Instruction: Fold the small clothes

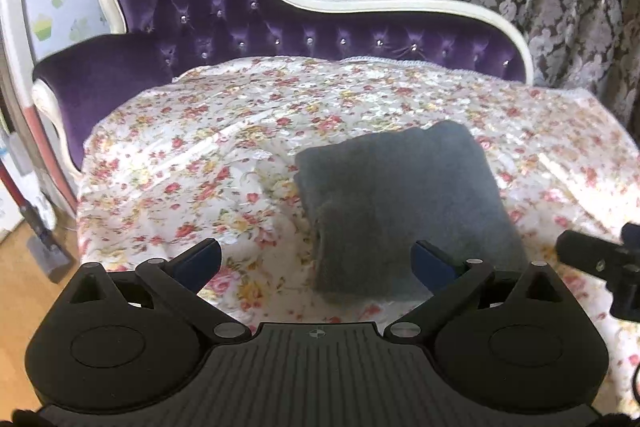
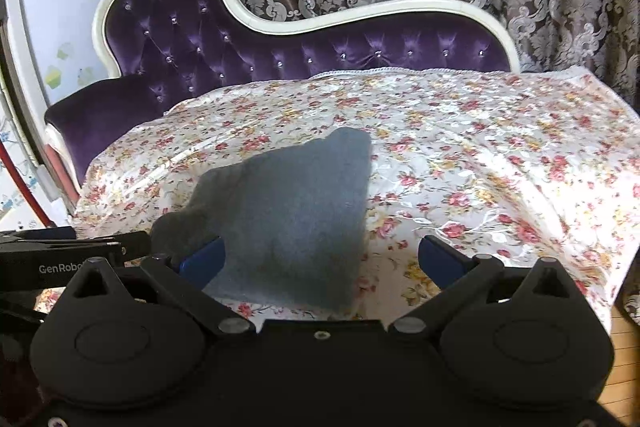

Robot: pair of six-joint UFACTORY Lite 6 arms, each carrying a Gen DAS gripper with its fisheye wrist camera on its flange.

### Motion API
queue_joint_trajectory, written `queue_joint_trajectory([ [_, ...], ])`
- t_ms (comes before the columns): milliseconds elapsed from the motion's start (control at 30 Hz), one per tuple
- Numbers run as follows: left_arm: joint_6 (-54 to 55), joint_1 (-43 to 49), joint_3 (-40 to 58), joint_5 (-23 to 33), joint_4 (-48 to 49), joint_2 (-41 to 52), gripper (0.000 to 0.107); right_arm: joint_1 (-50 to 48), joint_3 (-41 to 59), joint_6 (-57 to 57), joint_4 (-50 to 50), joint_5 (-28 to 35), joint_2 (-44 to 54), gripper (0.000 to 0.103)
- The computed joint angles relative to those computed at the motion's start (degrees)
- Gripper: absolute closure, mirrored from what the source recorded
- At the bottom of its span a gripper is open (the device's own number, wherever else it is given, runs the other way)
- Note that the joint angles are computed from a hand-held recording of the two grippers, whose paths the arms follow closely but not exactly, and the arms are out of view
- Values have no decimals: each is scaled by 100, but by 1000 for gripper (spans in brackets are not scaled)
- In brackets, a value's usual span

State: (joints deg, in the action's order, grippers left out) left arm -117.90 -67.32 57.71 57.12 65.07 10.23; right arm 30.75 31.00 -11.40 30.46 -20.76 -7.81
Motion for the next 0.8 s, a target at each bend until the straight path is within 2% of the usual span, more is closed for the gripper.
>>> queue_joint_trajectory([
  [100,317,-83,237,176,-202,207,4,141,11,-648,825,72,-64,0],
  [267,222,-185,202,63,-198,196,4,154,-52,-376,561,230,-148,0],
  [467,132,-177,191,-80,-267,177,4,371,-48,-1339,1638,106,-139,0],
  [800,-16,-63,-38,-428,-341,9,4,359,-6,-1389,1719,152,-23,0],
])
